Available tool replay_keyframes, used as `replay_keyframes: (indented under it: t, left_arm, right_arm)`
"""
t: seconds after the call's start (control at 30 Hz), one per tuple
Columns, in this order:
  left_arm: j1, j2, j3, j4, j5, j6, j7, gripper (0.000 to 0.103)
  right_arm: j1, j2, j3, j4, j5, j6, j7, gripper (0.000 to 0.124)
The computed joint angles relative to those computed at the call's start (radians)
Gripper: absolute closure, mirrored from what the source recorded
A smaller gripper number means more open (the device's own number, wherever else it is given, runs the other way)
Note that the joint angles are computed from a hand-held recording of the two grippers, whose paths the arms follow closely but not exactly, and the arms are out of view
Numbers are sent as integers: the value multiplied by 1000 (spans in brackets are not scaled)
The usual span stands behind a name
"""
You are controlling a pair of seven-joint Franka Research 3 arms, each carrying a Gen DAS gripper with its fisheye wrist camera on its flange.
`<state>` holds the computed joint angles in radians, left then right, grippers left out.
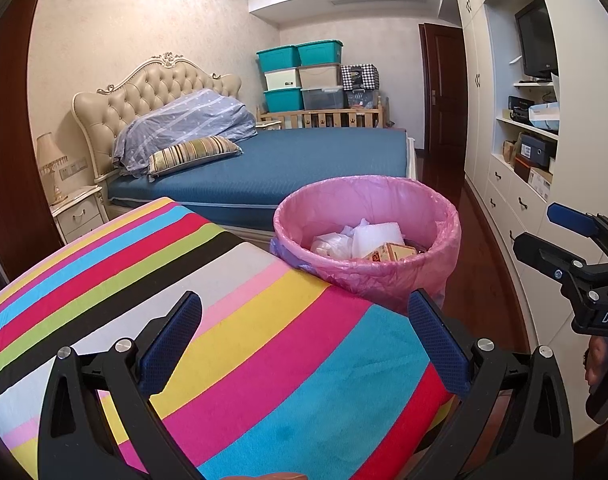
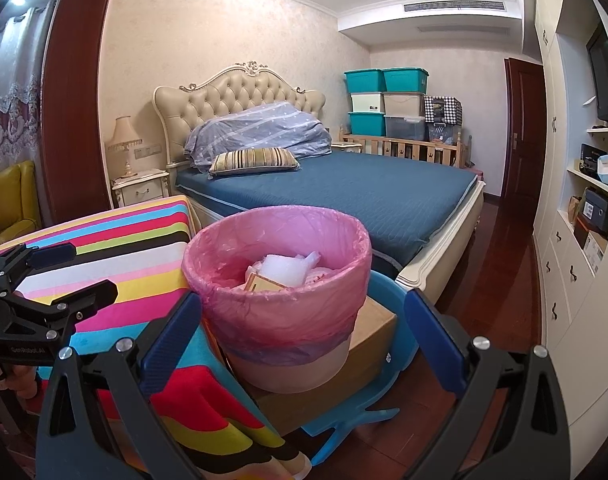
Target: Collect trash
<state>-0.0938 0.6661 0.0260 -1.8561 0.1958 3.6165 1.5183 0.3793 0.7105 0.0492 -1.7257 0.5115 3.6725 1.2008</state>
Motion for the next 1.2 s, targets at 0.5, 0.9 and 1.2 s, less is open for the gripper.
replay_keyframes:
  t: [0.5,0.9,1.2]
  left_arm:
    - [6,4,-6,0,6,0,-3,6]
    - [8,8,-7,4,14,-1,-9,6]
    - [10,8,-9,2,16,0,-12,6]
  right_arm:
    - [1,0,1,1,3,-1,-1,26]
    - [6,3,1,2,7,2,-3,26]
    - [10,3,0,2,14,2,-5,26]
